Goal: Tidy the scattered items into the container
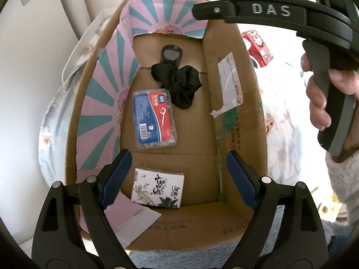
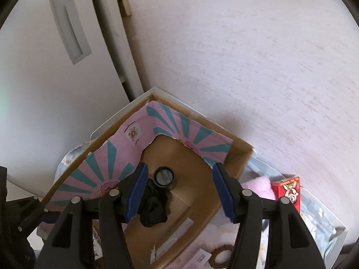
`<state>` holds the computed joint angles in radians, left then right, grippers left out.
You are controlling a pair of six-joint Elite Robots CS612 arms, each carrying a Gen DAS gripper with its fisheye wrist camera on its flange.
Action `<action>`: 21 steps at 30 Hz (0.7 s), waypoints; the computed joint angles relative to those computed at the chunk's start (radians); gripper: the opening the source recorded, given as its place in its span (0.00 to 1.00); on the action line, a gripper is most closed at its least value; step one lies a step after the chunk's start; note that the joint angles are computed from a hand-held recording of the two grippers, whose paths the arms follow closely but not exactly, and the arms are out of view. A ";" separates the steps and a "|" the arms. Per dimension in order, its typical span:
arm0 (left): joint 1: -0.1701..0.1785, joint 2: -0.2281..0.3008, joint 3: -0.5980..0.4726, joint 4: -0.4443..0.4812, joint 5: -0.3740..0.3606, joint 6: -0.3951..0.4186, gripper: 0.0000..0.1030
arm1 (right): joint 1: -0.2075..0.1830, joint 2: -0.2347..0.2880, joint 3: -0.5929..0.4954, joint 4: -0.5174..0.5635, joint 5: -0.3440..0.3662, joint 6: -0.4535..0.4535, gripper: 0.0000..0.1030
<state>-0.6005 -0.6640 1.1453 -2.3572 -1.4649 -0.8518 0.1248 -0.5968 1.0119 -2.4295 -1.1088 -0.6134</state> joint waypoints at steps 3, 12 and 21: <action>0.006 0.005 -0.020 0.012 0.006 0.013 0.83 | -0.009 -0.025 0.039 -0.020 0.009 0.008 0.54; 0.006 -0.033 0.024 -0.057 0.052 -0.014 0.83 | -0.055 -0.020 0.015 -0.126 0.019 0.143 0.54; -0.004 -0.011 -0.045 -0.075 0.035 0.051 0.83 | -0.129 -0.079 0.114 -0.207 -0.045 0.283 0.54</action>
<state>-0.6046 -0.6750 1.1002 -2.4319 -1.4298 -0.8005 -0.0043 -0.6759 1.1258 -2.6370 -1.1536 -0.3299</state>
